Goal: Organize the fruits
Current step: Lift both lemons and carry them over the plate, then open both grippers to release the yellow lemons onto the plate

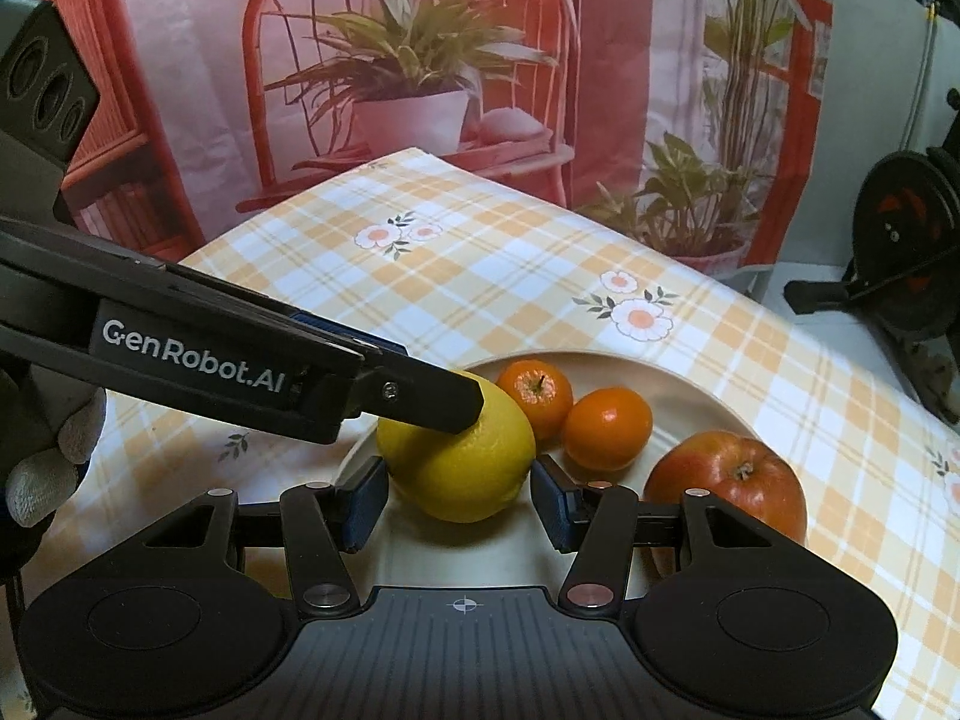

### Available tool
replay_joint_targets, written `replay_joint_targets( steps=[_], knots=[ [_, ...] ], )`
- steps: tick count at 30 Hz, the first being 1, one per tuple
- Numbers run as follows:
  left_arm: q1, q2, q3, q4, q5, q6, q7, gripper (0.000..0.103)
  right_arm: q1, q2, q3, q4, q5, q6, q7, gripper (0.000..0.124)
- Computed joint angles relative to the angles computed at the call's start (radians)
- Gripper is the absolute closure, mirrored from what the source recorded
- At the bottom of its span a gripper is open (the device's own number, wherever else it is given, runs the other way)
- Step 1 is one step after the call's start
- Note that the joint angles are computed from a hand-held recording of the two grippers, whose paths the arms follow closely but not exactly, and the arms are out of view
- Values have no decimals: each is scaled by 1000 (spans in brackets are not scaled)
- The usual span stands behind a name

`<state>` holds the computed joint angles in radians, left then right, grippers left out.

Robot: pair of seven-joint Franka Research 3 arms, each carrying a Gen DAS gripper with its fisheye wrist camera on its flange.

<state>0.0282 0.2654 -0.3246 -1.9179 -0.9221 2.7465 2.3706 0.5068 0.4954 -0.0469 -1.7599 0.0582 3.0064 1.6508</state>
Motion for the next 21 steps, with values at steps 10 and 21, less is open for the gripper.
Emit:
replay_joint_targets(
  steps=[10, 21],
  knots=[
    [-13, 0, -16, -14, 22, 69, 13, 57, 33, -38, -39, -41, -36, 16, 30, 75],
    [-25, -19, -42, -67, 87, 205, -39, 57, 345, -197, -395, -332, -144, 250, 182, 75]
  ],
)
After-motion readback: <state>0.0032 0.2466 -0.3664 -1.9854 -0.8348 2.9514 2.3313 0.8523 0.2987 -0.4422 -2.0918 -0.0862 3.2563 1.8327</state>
